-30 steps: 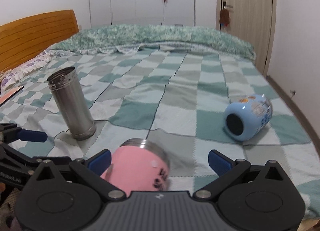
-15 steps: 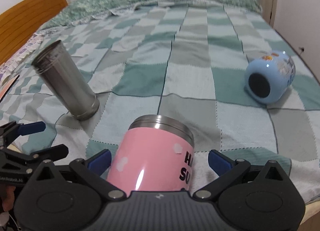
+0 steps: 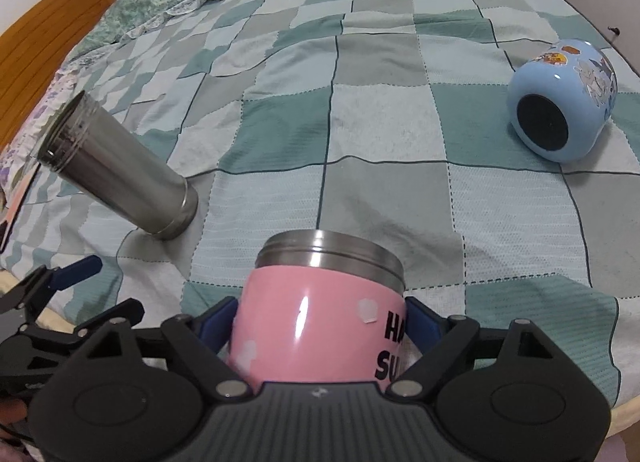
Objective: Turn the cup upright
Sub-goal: 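Rotate the held pink cup with the right gripper until its rim faces up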
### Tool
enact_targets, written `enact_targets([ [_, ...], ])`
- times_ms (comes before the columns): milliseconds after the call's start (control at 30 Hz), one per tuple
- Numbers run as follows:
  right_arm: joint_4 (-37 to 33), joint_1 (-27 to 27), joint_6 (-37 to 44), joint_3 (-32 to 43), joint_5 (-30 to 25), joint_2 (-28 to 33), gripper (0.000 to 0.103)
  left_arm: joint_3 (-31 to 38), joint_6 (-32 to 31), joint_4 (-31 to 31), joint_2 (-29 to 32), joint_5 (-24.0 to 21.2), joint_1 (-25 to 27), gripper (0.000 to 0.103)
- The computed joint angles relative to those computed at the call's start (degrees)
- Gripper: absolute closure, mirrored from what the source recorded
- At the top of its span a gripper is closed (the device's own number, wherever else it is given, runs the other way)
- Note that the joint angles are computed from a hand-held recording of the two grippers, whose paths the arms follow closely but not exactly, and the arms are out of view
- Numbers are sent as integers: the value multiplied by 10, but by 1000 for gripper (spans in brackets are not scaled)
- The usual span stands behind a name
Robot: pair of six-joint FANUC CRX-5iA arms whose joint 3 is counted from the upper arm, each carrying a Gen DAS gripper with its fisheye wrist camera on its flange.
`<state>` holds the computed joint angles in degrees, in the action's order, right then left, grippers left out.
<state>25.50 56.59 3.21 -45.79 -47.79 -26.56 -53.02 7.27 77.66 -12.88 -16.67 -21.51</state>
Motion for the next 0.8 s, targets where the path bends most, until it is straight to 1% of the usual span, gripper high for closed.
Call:
enact_targets([
  [67,14,6,-15,-12,5,-11,16,-2,-8,15,0,6,-5,0],
  [167,64,25,-64,-44,13,-40,17,-1,-13,21,1,3,-4,0],
  [267,152,53,-136,-89,18,-83,17,-3,-20,26,-1,2,-5,0],
  [300,197,66,-167,-107,12,-97,17,-3,-22,29,-2,3,-6,0],
  [367,279,85,-210,-129,-9,-101,17,-1,-21,29,-3,3,-6,0],
  [433,344,90,-240,-144,-22,-92,18,0,-23,32,-5,7,-8,0],
  [500,403,72,-269,-158,-8,-80,19,0,-25,36,-7,12,-11,0],
  [633,534,17,-320,-170,12,-33,19,-1,-37,58,-9,28,-21,0],
  [700,577,-12,-327,-163,27,-6,19,0,-40,67,-7,36,-25,0],
  [767,605,-33,-325,-150,34,23,19,1,-45,77,-5,42,-29,0],
  [800,611,-30,-325,-145,27,36,19,2,-46,81,-4,45,-31,0],
])
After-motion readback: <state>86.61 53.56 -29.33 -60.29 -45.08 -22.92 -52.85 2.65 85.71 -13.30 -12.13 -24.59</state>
